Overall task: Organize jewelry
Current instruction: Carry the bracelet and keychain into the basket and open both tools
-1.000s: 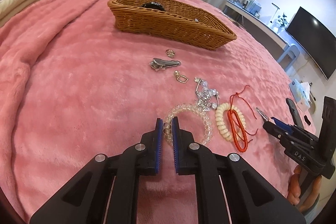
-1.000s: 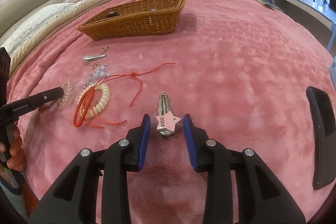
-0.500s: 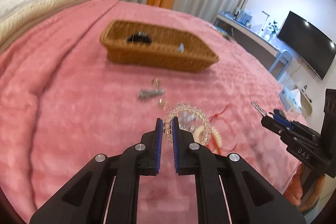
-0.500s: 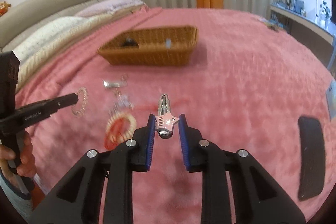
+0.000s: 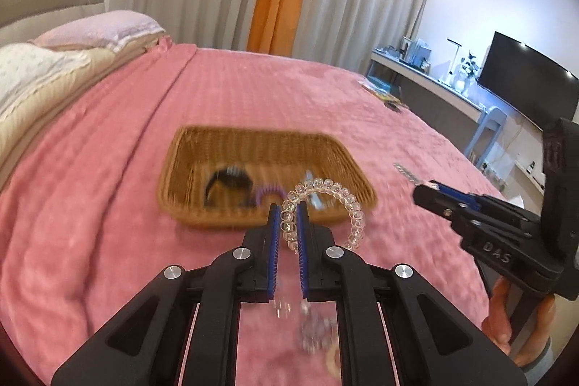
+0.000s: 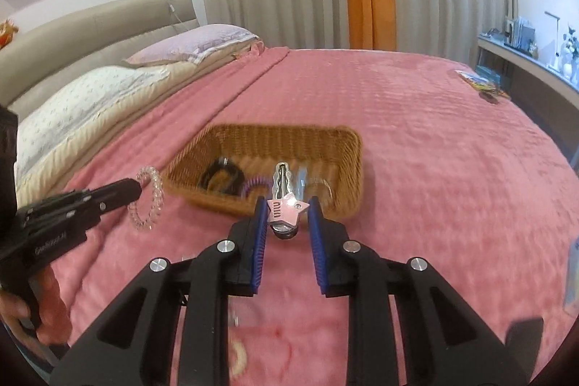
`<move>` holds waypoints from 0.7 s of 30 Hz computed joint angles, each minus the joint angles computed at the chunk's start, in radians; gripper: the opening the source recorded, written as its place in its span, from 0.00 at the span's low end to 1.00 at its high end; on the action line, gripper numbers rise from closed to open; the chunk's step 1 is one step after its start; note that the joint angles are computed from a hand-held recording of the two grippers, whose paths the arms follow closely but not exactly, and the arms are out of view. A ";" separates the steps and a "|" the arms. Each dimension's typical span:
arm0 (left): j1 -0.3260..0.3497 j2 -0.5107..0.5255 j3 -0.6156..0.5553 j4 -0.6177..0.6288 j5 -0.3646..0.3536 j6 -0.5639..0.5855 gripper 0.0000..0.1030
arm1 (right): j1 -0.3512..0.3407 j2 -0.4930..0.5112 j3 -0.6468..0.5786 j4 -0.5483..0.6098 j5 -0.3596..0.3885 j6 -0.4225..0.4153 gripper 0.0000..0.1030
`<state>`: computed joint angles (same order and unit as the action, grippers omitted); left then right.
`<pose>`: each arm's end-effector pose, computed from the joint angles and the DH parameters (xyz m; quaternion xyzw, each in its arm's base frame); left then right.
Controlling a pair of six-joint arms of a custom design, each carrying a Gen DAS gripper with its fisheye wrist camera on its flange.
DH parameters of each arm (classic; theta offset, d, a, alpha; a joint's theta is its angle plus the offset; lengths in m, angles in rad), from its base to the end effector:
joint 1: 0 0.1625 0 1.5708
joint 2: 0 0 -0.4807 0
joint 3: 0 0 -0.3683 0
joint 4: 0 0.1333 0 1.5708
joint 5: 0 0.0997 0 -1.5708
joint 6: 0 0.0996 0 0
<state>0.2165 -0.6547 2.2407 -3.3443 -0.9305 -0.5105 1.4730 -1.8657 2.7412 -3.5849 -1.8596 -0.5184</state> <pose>-0.4357 -0.2932 0.0271 0.3601 0.8742 -0.3046 0.1154 0.0825 -0.2339 0.3902 0.0981 -0.8313 0.4716 0.2773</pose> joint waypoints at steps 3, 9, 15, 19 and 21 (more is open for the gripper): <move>0.048 0.039 -0.069 -0.007 -0.009 0.047 0.07 | -0.019 0.095 -0.065 -0.025 0.012 0.010 0.19; 0.134 0.140 -0.182 -0.062 -0.038 0.145 0.07 | -0.100 0.232 -0.157 -0.024 0.078 0.030 0.19; 0.196 0.197 -0.226 -0.063 -0.062 0.168 0.07 | -0.177 0.319 -0.180 -0.046 0.118 0.018 0.19; 0.215 0.219 -0.239 -0.033 -0.073 0.160 0.07 | -0.189 0.350 -0.188 -0.049 0.107 0.009 0.19; 0.214 0.222 -0.242 -0.019 -0.070 0.160 0.07 | -0.184 0.356 -0.186 -0.056 0.099 0.003 0.20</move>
